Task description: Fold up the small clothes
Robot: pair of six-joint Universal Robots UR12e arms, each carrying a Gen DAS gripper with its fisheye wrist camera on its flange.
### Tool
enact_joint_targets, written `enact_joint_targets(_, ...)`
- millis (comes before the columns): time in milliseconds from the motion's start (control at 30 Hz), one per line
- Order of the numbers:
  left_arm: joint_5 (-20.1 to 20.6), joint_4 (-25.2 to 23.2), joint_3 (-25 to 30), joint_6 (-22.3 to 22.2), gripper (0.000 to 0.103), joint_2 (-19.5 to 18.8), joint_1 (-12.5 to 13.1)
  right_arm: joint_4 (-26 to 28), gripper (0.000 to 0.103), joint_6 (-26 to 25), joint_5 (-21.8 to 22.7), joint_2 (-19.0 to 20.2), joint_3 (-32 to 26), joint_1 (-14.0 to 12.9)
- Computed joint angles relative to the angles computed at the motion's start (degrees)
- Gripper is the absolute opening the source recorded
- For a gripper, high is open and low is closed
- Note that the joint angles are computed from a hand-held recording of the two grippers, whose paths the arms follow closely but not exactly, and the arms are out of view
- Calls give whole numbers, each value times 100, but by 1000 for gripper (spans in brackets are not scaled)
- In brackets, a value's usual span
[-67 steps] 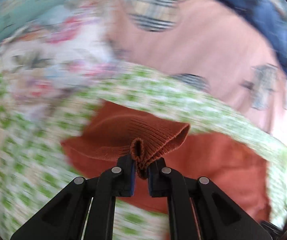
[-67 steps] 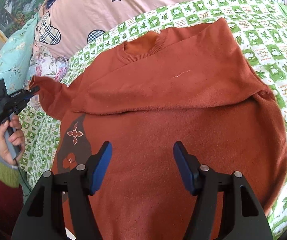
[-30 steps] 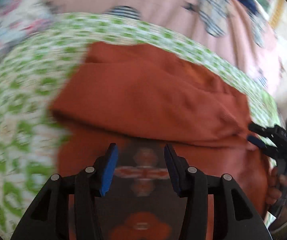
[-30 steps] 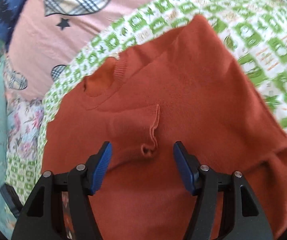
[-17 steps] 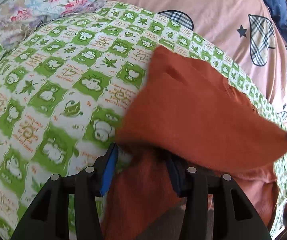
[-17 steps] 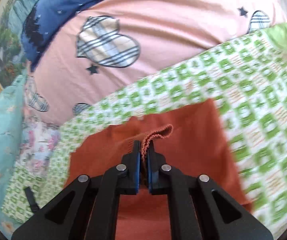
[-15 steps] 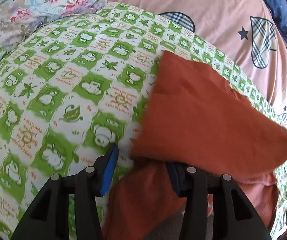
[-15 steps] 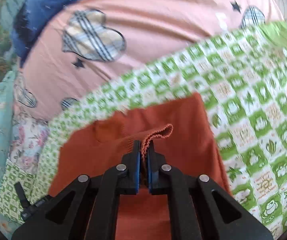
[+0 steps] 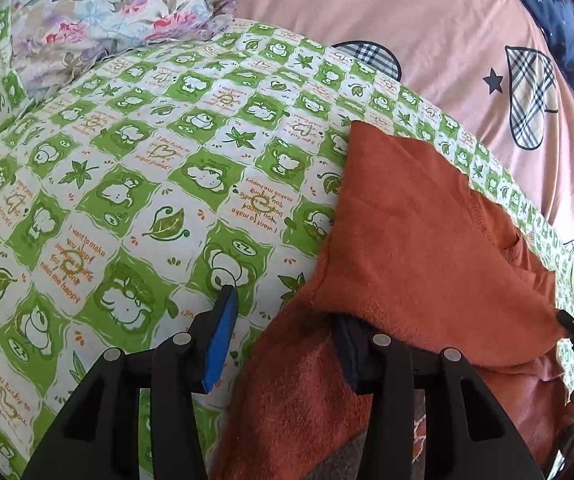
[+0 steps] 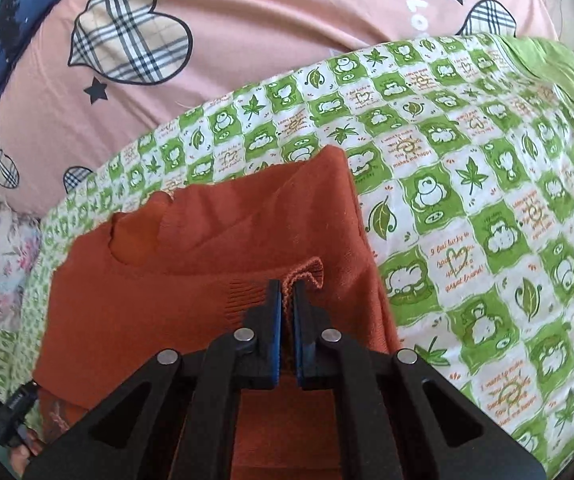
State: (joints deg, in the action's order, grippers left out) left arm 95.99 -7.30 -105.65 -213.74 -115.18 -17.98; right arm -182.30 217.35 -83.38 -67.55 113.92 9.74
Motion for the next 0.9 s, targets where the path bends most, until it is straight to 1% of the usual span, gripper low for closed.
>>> enact_joint_targets(100,-72,152,-61,-22,47,3,21,317,6,-157,-161,46,-89,40)
enact_joint_targets(167,-107,206,-85,-62,47,2,32,688,6,-193,-44,65,-130,22)
enact_joint_targets(200,-121,203,-86,-68,47,2,37,728,6,-131,-42,49,-108,18)
enact_joint_targets(233,-133,212,-93,-79,47,4,41,799,6,-17,-185,-14,-67,36)
enact_joint_targets(267,-155,227,-105,-114,48,8,49,917,9,113,-497,-114,-29,93)
enact_joint_targets(300,-206,256,-124,-151,48,14,65,909,13,209,-736,-171,-5,149)
enact_joint_targets(333,-238,283,-137,-183,48,18,75,725,13,261,-1003,-244,66,222)
enact_joint_targets(367,-265,316,-153,-214,48,20,84,517,13,216,-1040,-275,107,264)
enact_joint_targets(400,-258,315,-153,-222,48,20,81,295,13,75,-881,-266,113,290)
enact_joint_targets(433,-232,295,-144,-213,48,19,72,216,14,-101,-594,-237,83,282)
enact_joint_targets(467,-197,261,-130,-204,48,19,61,215,17,-246,-179,-189,43,241)
enact_joint_targets(500,-162,228,-119,-188,48,19,49,455,19,-310,166,-137,-42,208)
enact_joint_targets(533,-157,214,-115,-184,48,21,47,931,19,-382,275,-77,-144,198)
enact_joint_targets(567,-179,218,-119,-190,48,25,53,1167,15,-357,203,-28,-169,202)
enact_joint_targets(600,-239,226,-128,-201,48,32,71,1163,15,-258,320,-68,-108,152)
enact_joint_targets(633,-314,224,-139,-207,48,43,93,1018,15,-138,275,-137,7,136)
enact_joint_targets(667,-401,176,-150,-197,48,67,117,1114,19,-82,-10,-270,90,171)
enact_joint_targets(733,-477,-19,-193,-76,48,175,122,1090,22,18,-352,-517,284,216)
enact_joint_targets(767,-488,-86,-246,45,46,252,108,857,24,48,-272,-644,461,179)
enact_joint_targets(800,-534,-117,-324,162,46,338,97,595,28,52,-97,-801,683,123)
enact_joint_targets(867,-872,-26,-557,399,46,525,114,514,35,-6,-73,-1026,910,121)
enact_joint_targets(900,-957,-38,-631,468,47,592,113,465,37,-42,-105,-1152,1043,153)
